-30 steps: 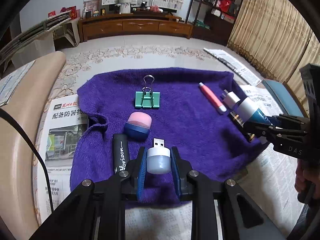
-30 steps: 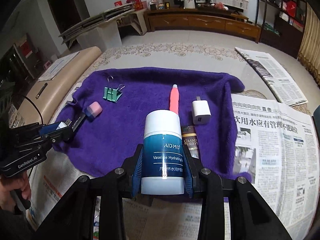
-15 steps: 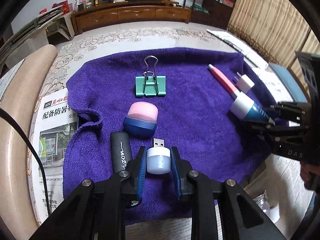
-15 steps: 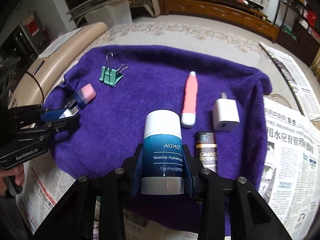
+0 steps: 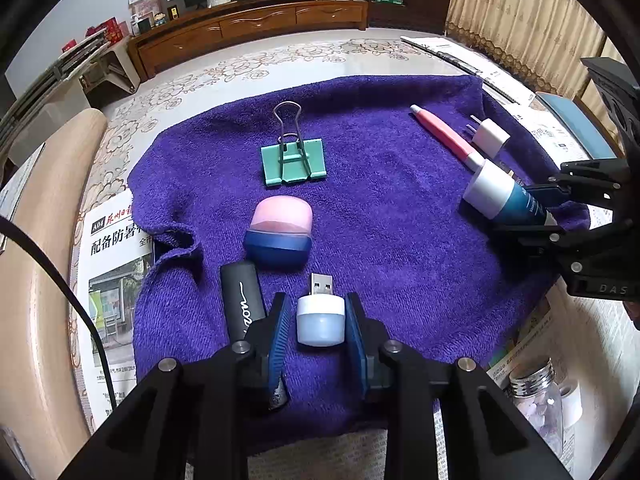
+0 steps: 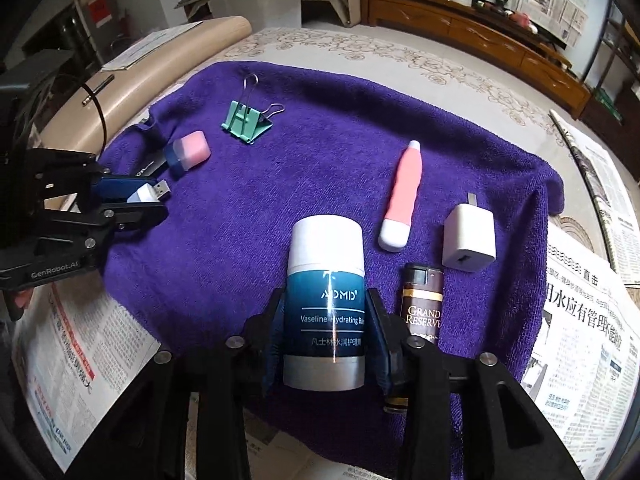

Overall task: Organize rigid objects
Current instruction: 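Set the USB light on the towel with the left gripper while the right sets the Vaseline stick there, then open both grippers and lift them back toward the remaining items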

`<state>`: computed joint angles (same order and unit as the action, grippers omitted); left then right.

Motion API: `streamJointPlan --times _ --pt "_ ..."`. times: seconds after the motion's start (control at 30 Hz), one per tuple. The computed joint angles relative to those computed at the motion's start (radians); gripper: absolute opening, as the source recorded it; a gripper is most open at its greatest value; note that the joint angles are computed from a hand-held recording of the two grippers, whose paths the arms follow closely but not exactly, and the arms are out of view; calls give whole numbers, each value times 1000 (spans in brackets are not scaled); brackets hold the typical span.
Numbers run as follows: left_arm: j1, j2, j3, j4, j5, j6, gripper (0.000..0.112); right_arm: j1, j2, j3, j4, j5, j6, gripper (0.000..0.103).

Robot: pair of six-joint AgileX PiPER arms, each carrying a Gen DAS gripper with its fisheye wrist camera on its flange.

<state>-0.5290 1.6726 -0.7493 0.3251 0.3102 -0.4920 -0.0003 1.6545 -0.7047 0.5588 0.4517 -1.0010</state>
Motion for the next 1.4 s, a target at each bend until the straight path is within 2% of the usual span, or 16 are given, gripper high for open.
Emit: streamJointPlan --times 0.1,0.2,0.27,0.33,0.37,0.5,0.57,0.63,0.67,0.7,0.8,0.87,1.03,1.2,1.27,1.4 --pt "-17 3 -8 65 21 -78 30 -20 -5 1 3 18 -18 43" --pt "-20 -8 -7 38 29 -61 37 -28 -20 7 -41 24 15 43" --pt "-31 -28 5 59 31 -88 57 -45 -39 10 -33 41 4 45" --pt "-63 -61 26 157 39 -195 65 -66 -74 20 -22 56 -5 53" --pt "-78 -73 31 198 53 -242 65 -74 -89 24 -13 64 -12 54" --pt "-124 -143 61 256 98 -346 71 -118 -182 55 4 105 -16 67" --pt "-142 -186 85 265 105 -386 85 -135 -229 74 -9 123 16 75" --pt "-163 -245 113 263 116 -416 93 -166 -292 104 -16 147 20 95" --pt "-173 -270 124 265 123 -431 102 -189 -328 121 -22 159 15 100" --pt "-192 -292 136 285 132 -470 103 -205 -367 141 -30 167 21 103" --pt "-250 -353 162 295 170 -534 103 -252 -437 175 -33 207 35 103" --pt "-312 -383 180 328 202 -619 103 -322 -492 197 -17 266 14 103" --pt "-435 -394 235 385 213 -825 103 -536 -588 239 32 424 -103 103" --pt "-568 -321 267 474 146 -1078 103 -761 -623 282 68 537 -242 103" --pt "-622 -283 262 518 143 -1164 103 -830 -619 292 74 562 -282 103" --pt "-674 -174 222 554 144 -1246 103 -893 -598 293 65 584 -303 103"
